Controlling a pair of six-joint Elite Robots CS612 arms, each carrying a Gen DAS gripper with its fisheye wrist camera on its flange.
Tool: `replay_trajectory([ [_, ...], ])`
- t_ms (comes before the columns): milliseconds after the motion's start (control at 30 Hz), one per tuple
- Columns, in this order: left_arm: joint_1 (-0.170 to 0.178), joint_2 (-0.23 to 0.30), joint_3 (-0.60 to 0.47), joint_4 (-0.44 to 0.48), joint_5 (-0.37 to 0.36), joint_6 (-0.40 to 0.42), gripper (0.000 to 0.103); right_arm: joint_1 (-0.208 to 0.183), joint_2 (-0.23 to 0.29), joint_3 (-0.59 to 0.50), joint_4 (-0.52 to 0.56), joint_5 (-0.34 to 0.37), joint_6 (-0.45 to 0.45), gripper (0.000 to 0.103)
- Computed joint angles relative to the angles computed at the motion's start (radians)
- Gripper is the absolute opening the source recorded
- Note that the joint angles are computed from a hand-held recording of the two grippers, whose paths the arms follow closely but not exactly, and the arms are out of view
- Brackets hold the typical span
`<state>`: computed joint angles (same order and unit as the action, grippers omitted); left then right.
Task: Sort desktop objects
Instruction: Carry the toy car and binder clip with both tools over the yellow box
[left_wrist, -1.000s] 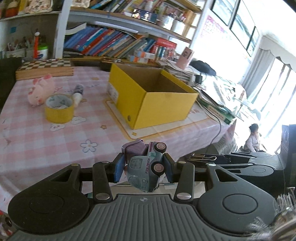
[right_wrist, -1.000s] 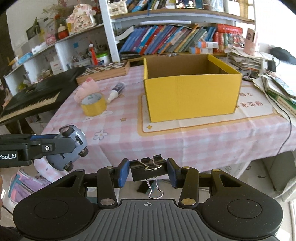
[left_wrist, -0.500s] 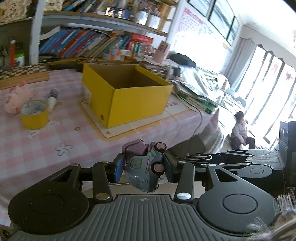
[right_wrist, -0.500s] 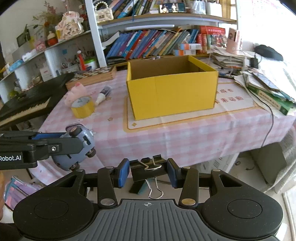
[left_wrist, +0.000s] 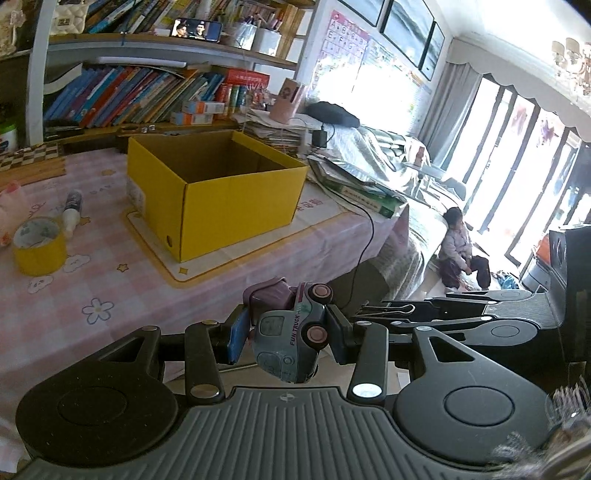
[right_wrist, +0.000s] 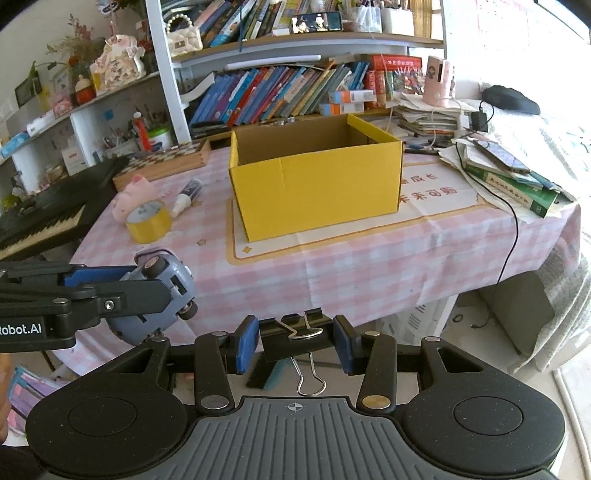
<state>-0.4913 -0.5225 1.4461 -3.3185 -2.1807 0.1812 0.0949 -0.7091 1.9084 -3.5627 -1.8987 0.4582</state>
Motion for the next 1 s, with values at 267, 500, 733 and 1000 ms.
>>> replay_trajectory([
  [267, -0.008, -0.002, -0.004, 0.034, 0.004, -0.007, 0.041, -0.012, -0.012, 0.005, 0.035, 0.014, 0.003, 0.043],
  [500, -0.026, 0.006, -0.023, 0.038, 0.019, -0.028, 0.041, -0.042, -0.014, 0.004, 0.039, 0.058, -0.036, 0.043],
  [733, -0.05, 0.023, -0.069, 0.021, 0.081, -0.1, 0.041, -0.095, -0.007, -0.019, 0.018, 0.136, -0.119, 0.043],
  [1000, -0.084, 0.06, -0.167, -0.02, 0.173, -0.176, 0.041, -0.167, 0.009, -0.074, -0.02, 0.238, -0.23, 0.043],
])
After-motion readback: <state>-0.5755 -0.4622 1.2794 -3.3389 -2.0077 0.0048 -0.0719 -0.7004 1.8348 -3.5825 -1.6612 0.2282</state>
